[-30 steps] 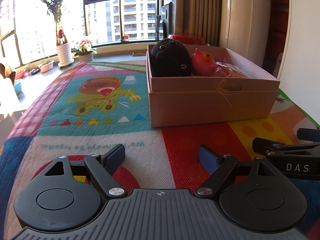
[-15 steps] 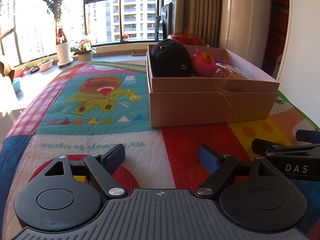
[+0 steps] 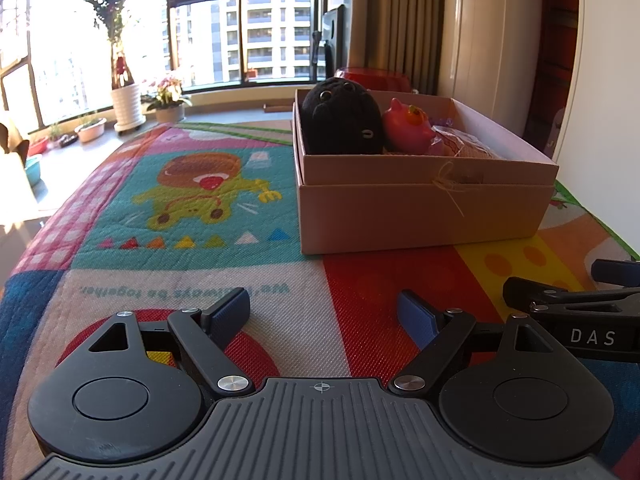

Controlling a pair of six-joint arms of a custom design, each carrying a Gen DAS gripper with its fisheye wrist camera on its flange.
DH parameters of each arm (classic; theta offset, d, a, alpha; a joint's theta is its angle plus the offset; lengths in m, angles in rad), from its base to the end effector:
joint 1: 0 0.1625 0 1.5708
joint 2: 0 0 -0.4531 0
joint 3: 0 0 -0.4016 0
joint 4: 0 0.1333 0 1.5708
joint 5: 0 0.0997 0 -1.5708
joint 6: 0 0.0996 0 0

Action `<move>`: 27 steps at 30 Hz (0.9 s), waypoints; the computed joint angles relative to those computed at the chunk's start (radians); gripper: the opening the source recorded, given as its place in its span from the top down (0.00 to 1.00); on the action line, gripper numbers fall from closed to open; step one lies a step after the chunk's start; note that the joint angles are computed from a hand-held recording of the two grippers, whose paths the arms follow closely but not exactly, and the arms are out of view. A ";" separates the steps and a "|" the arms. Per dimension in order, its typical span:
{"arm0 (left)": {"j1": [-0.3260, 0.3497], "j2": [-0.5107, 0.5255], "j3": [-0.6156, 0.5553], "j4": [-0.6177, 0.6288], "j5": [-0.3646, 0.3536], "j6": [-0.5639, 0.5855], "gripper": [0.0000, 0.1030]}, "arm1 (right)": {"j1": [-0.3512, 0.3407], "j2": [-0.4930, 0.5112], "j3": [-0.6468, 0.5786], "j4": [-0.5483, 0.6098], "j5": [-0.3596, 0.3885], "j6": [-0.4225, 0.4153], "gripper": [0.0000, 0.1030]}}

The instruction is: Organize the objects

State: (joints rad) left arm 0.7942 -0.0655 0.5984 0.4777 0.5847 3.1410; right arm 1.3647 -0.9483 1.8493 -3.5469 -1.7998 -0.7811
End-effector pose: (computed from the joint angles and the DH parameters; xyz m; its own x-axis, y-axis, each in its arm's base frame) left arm -0.3663 -0.6815 -0.1114 -0.7046 0.0704 -0.7061 0.5933 0.6043 -0.5318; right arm -0.0239 -0.6552 0.2573 -0.7165 -0.0475 0.6960 -0.5733 0.6086 -0.5486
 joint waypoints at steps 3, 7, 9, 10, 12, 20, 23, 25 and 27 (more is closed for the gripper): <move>0.000 -0.002 0.004 -0.003 0.002 -0.001 0.15 | 0.000 0.001 -0.001 0.000 0.000 0.000 0.00; 0.001 -0.004 0.007 -0.003 0.000 0.001 0.15 | 0.000 0.001 -0.001 0.000 0.000 0.000 0.00; 0.000 -0.002 0.003 -0.001 -0.001 0.002 0.15 | 0.000 0.001 -0.001 0.000 0.000 0.000 0.00; 0.000 -0.002 0.004 -0.002 -0.001 0.002 0.15 | 0.000 0.001 -0.001 0.000 0.000 0.000 0.00; 0.000 -0.003 0.005 -0.003 0.000 0.001 0.15 | 0.000 0.001 0.000 -0.001 0.000 0.000 0.00; 0.000 -0.003 0.006 -0.004 0.002 -0.001 0.15 | 0.000 0.001 0.000 -0.001 0.000 0.000 0.00; 0.001 -0.006 0.009 -0.006 0.004 -0.002 0.15 | 0.000 0.000 0.000 0.000 0.000 0.000 0.00; 0.001 -0.004 0.006 -0.003 0.002 -0.001 0.15 | 0.000 0.001 0.000 -0.001 0.000 -0.001 0.00; 0.000 -0.002 0.004 -0.001 -0.001 0.002 0.15 | 0.000 0.000 0.000 -0.001 0.000 -0.001 0.00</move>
State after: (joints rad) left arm 0.7939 -0.0678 0.6027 0.4767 0.5836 3.1428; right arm 1.3645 -0.9479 1.8495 -3.5477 -1.7998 -0.7818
